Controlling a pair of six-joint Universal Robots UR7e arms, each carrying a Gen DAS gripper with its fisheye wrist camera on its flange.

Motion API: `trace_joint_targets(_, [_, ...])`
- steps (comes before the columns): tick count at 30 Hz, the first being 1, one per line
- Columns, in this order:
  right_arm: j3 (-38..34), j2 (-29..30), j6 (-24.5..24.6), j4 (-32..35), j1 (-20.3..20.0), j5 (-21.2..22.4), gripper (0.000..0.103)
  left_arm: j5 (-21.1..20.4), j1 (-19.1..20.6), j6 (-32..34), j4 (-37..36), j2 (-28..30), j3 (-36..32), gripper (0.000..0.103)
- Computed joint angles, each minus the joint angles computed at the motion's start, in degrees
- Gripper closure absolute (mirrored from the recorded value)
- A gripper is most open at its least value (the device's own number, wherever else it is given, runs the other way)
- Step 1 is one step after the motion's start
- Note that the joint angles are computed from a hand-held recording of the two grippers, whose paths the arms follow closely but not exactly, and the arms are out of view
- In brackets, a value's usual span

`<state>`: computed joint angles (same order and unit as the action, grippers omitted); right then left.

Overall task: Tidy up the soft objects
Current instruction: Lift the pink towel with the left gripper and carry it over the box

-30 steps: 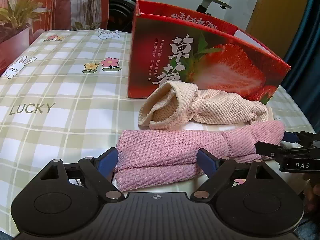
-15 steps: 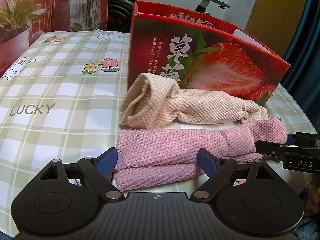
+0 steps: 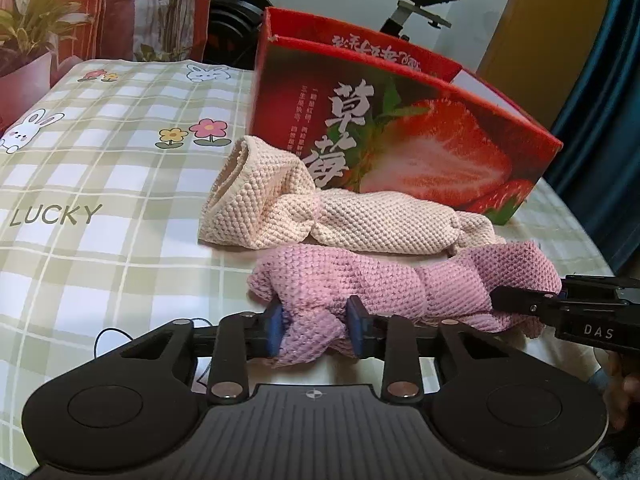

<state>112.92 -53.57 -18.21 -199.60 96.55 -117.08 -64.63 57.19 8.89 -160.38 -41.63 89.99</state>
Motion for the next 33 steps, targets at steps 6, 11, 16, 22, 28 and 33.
trace_joint_targets(6, [0.8,-0.3,-3.6,-3.6,0.9,1.3,0.083,-0.4,-0.5,1.3,-4.1,-1.0,1.7,0.073])
trace_joint_targets(11, [1.1,-1.1,-4.4,-5.0,1.4,2.1,0.084,-1.1,-1.1,2.9,-7.2,-2.0,3.1,0.073])
trace_joint_targets(16, [1.3,-1.3,-5.6,-7.1,2.1,3.0,0.084,-1.3,-1.9,5.6,-10.7,-2.9,4.4,0.073])
trace_joint_targets(22, [1.7,-2.3,-7.0,-9.4,2.7,5.7,0.085,-1.9,-2.6,7.4,-14.2,-3.7,5.3,0.073])
trace_joint_targets(28, [0.7,-3.2,-7.6,-9.8,3.7,6.8,0.085,-3.0,-3.5,9.4,-16.2,-4.2,4.4,0.073])
trace_joint_targets(33, [-3.1,-3.4,-8.6,-8.2,4.7,6.6,0.085,-4.5,-4.2,10.8,-15.4,-2.7,-0.4,0.073])
